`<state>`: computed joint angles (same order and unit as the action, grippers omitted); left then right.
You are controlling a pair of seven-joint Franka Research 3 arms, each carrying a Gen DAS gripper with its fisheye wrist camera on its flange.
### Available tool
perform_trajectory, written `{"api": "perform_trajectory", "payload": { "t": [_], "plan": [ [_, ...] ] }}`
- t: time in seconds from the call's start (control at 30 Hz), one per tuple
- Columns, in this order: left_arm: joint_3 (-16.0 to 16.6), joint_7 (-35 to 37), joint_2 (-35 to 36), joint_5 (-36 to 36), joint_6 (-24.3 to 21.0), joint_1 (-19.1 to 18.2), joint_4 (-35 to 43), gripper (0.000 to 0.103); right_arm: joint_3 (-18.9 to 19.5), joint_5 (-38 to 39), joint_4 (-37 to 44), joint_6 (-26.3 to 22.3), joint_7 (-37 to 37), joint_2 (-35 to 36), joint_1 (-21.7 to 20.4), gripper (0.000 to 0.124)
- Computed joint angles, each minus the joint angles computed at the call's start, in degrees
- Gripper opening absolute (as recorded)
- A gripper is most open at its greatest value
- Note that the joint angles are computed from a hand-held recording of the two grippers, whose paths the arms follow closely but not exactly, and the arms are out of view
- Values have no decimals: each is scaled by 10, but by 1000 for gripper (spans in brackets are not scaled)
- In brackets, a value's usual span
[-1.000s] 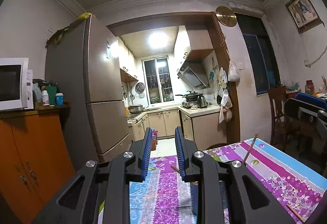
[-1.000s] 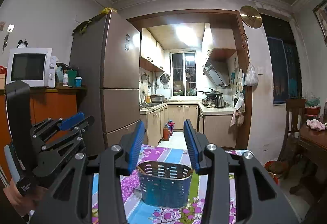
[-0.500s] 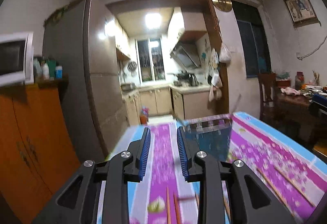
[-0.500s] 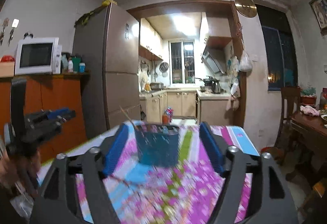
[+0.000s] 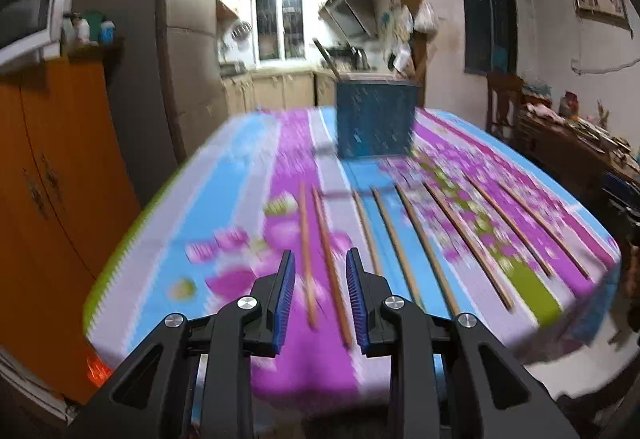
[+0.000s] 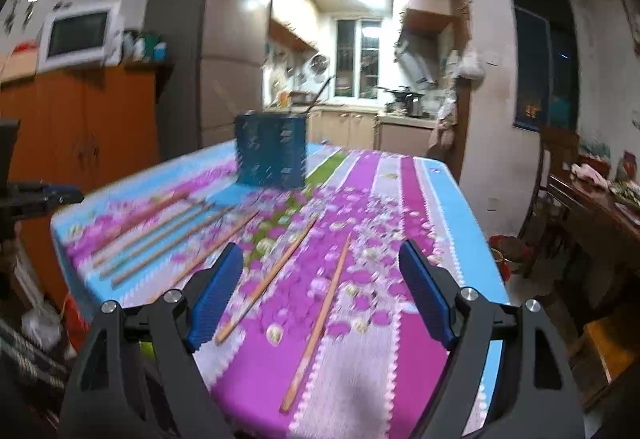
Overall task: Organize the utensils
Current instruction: 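Move both tools back down to the chopsticks on the table, then close the left tool on another chopstick while the right tool grasps one too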
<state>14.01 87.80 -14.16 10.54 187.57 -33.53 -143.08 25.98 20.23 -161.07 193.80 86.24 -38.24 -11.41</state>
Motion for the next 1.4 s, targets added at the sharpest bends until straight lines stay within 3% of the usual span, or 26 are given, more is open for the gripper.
{"api": "perform_trajectory", "payload": {
  "t": [0.1,0.2,0.23,0.3,0.37,0.47,0.53,0.57,0.63,0.67,0.73,1.0,1.17,1.4],
  "plan": [
    [-26,17,-8,17,-8,14,-23,28,-41,-18,-15,-3,-15,0,60,64],
    [-47,28,-3,23,-8,27,-36,27,-43,-18,-25,-6,-10,-1,95,43],
    [-73,24,3,26,-3,53,-38,27,-45,-17,-29,-8,-6,0,109,33],
    [-116,13,13,37,8,102,-41,26,-35,-13,-31,-12,6,4,115,26],
    [-95,5,22,51,22,88,-41,25,-21,-8,-31,-16,21,7,114,22],
    [-96,-10,45,73,54,100,-40,25,24,-1,-27,-26,53,1,89,22],
    [-41,-49,60,116,64,56,-30,25,57,-5,-23,-36,72,-8,62,22],
    [4,-84,67,158,75,23,-24,25,76,-8,-19,-45,85,-14,48,22],
    [52,-145,76,224,85,-9,-12,25,88,-20,-15,-60,102,-21,39,22],
    [72,-176,82,256,94,-20,-7,25,110,-26,-11,-70,115,-29,24,22],
    [79,-205,89,290,114,-16,-3,25,135,-41,-7,-78,133,-39,5,22],
    [59,-295,112,375,169,33,10,23,168,-87,18,-90,207,-33,-37,22],
    [23,-291,112,371,167,67,10,23,148,-118,19,-75,231,-11,-34,22],
    [-43,-229,107,303,168,118,-9,22,120,-143,27,-63,214,20,-15,22]
  ]
}}
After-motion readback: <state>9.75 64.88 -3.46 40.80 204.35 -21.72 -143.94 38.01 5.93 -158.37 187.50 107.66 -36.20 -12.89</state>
